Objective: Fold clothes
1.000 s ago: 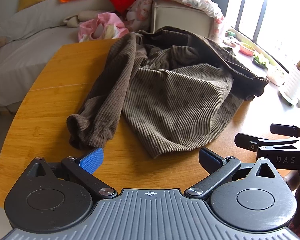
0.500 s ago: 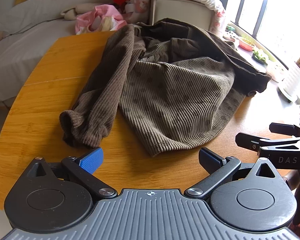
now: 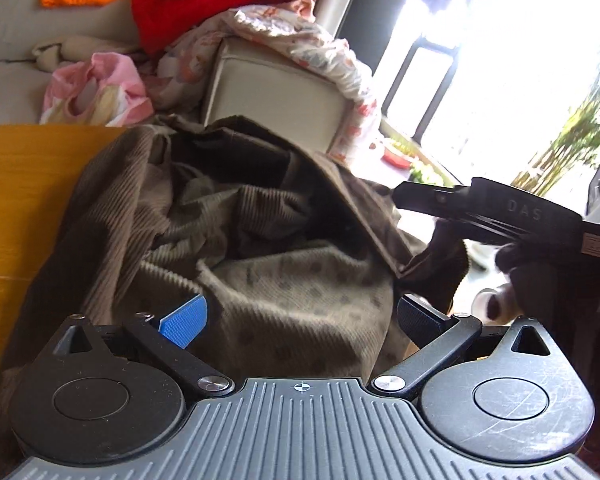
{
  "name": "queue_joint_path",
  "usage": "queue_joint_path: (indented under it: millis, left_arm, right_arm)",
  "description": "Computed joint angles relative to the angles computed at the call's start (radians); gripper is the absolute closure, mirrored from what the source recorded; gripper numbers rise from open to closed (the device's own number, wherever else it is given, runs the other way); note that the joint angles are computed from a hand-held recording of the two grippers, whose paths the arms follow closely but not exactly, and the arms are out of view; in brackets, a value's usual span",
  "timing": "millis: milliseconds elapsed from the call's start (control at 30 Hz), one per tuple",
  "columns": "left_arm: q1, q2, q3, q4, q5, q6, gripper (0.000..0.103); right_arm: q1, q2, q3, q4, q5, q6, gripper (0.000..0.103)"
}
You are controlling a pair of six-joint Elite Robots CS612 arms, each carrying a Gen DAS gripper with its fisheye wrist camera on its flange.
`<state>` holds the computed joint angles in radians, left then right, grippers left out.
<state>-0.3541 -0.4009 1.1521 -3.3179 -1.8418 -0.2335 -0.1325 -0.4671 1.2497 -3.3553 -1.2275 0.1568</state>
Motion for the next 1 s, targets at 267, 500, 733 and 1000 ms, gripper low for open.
queue_joint_path:
  millis: [267,500,733,1000]
  left_arm:
    - [0.001,0.106,-0.139,-0.189,0.002,0.062,0.000]
    - [0.019,0.079,-0.083,-0.099,0.013,0.097,0.000]
    - [0.037,0.007,0.055,-0.095,-0.028,0.175,0.000]
    - [0.076,-0.102,0.217,-0.034,-0.095,0.180,0.000]
  right_arm:
    - [-0.003,0.196,-0.319,-0.072,0.113,0.093,0.000]
    - [0.011,0.216,-0.317,0.002,0.124,0.040,0.000]
    - [-0.002,0.149,-0.150,-0.067,0.227,0.184,0.000]
    - [-0.023,-0.003,0.107,0.014,0.405,-0.029,0.000]
